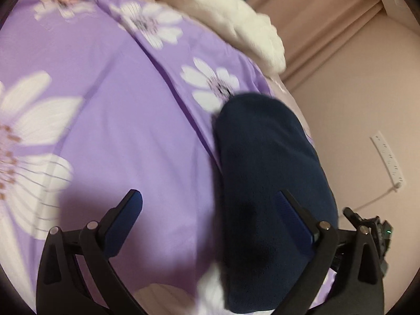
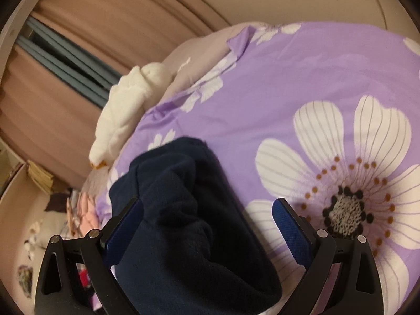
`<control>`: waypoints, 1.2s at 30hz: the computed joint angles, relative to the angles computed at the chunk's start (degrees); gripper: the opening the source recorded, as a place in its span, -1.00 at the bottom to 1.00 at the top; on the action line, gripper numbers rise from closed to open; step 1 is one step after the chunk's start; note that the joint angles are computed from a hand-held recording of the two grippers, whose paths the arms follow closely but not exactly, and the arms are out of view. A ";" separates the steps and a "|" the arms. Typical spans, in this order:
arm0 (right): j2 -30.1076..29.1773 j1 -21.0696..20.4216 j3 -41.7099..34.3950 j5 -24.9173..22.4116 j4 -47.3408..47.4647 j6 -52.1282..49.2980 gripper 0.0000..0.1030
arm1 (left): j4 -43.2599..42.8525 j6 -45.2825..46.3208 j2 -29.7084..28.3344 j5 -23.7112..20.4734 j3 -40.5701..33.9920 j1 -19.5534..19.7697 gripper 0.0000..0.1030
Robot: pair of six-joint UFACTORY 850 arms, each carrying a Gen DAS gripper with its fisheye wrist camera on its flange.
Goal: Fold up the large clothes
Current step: 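Grasp the navy jacket bundle with both tools from opposite sides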
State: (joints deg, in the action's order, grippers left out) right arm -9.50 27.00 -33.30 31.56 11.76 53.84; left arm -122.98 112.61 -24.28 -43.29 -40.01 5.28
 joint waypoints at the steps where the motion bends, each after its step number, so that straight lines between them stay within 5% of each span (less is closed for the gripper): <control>1: -0.33 -0.76 0.09 0.69 -4.02 3.76 0.90 | 2.08 -2.31 -0.74 -1.73 -0.42 0.40 0.97; 17: -5.07 -5.90 0.67 10.95 -34.87 32.32 0.90 | 16.91 -14.68 -5.64 -14.25 -5.28 -1.08 0.98; 21: -5.90 -5.85 0.52 11.87 -35.14 31.87 0.95 | 17.18 -14.59 -5.69 -9.97 -5.86 -3.68 0.99; 26: -7.32 -7.26 0.55 14.76 -38.33 34.41 0.97 | 19.83 -18.11 -9.77 -14.55 -8.33 -3.06 1.00; 36: -6.01 -6.66 0.58 11.96 -37.73 34.33 0.97 | 17.89 -15.54 -9.09 -13.09 -7.53 -3.51 0.97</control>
State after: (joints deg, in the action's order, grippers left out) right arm -15.50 20.34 -32.71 43.52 -25.98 88.16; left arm -105.08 97.08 -33.36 -56.38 -47.54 1.77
